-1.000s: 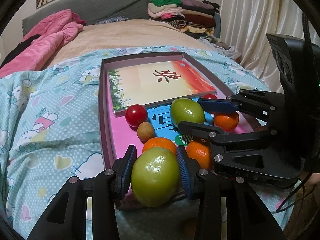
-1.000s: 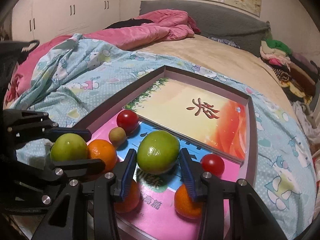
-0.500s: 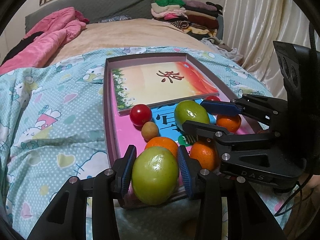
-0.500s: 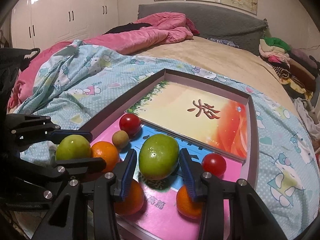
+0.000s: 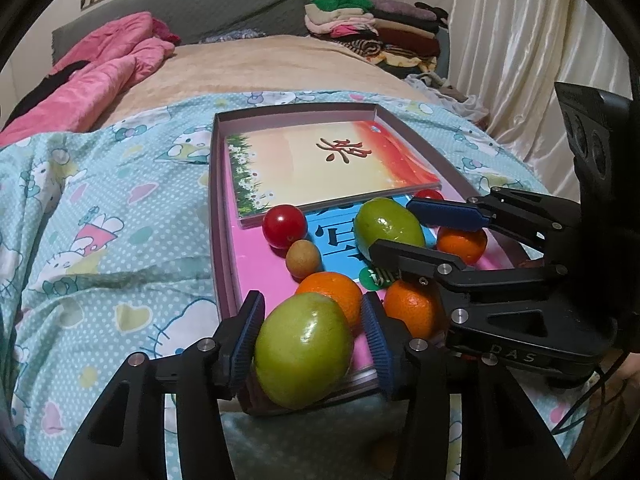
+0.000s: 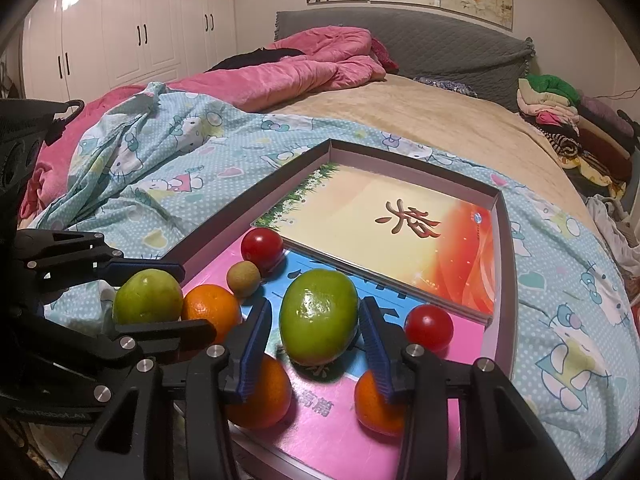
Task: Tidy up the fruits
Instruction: 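Lower and open the left tool onto the workbook while the right tool releases its apple, then move both tools back toward the kiwi and red tomato beside the tray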
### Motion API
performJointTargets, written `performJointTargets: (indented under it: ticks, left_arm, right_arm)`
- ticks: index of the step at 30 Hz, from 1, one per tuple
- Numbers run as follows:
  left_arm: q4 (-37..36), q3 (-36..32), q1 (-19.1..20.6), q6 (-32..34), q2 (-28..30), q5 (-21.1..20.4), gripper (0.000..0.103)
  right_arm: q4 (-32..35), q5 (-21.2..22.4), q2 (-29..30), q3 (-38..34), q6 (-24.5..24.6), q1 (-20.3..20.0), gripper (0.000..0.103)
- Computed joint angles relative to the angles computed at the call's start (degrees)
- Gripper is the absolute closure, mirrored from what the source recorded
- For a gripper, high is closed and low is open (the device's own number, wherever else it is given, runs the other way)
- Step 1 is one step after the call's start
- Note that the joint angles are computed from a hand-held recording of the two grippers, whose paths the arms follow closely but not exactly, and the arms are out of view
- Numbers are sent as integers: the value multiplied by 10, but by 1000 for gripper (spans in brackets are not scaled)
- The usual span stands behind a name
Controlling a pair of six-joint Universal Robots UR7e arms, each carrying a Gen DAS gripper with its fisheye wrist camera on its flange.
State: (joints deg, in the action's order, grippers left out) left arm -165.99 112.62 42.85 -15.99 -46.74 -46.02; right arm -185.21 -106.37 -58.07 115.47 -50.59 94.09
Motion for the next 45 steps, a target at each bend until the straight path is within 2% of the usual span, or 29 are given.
performJointTargets:
  ticks: [7, 24, 26, 28, 29, 43, 45]
  left_arm:
    - [7, 2, -2, -9, -4, 7, 45]
    - [-11, 10, -6, -9, -10, 17, 44]
    - [-16, 13, -8, -8, -12, 18, 43]
    - [-23, 15, -9, -9, -13, 20, 34]
    - [-29, 17, -10, -8, -14, 20, 34]
    - [-37, 23, -18, -17, -19, 37, 32]
    - [-41, 27, -19, -21, -23, 36, 31]
  right_arm:
    - [-3, 4, -4, 3, 7, 0, 55]
    - [-15, 15, -10, 11, 14, 0, 53]
    - [-19, 17, -12, 12, 19, -1, 48]
    - [-25, 22, -14, 14, 25, -2, 44]
    - [-26, 24, -15, 14, 28, -2, 44]
    - [-74, 33, -22, 23, 48, -4, 31]
    - [-79, 38, -26, 27, 50, -4, 26]
